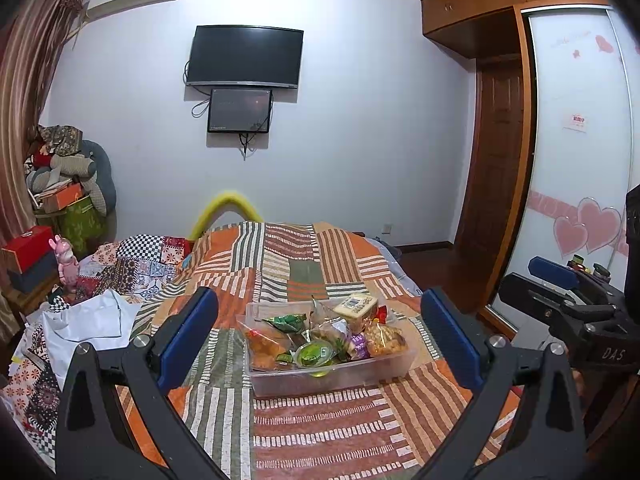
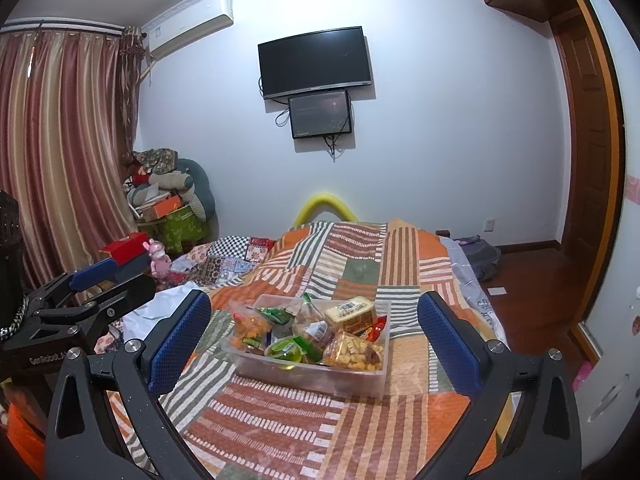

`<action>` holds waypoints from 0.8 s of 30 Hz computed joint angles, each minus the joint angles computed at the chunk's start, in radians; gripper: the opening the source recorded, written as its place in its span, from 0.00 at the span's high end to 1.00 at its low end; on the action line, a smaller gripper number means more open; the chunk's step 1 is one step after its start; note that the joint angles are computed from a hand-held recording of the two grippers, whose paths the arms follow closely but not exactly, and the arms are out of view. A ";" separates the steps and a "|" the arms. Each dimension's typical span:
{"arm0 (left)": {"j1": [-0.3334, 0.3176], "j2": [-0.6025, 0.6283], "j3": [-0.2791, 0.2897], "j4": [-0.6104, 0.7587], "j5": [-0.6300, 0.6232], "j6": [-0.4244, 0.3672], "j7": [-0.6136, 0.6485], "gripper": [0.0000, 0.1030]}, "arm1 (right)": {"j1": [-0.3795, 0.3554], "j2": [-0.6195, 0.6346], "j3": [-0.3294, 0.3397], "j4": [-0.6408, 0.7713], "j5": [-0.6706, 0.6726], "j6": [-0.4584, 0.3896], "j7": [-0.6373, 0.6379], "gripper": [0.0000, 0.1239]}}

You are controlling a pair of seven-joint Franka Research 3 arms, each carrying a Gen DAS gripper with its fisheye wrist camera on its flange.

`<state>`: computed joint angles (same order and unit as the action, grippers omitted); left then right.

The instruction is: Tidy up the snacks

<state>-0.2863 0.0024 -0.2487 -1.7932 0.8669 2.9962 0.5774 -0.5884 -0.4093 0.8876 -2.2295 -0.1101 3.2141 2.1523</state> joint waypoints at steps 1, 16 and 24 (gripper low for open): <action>0.000 0.000 0.000 0.000 0.000 0.000 -0.001 0.00 | -0.002 -0.003 0.002 -0.001 0.001 0.000 0.003 0.17; 0.003 -0.006 0.001 -0.009 0.044 0.023 -0.032 0.00 | -0.022 -0.025 0.011 -0.006 0.010 0.001 0.016 0.17; 0.000 -0.001 -0.003 -0.002 0.028 0.016 -0.006 0.00 | -0.017 -0.028 0.006 -0.009 0.011 -0.002 0.012 0.17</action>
<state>-0.2859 0.0010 -0.2517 -1.7948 0.8951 3.0120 0.5712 -0.6055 -0.4371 0.8932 -2.2382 -0.0990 3.2121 2.1642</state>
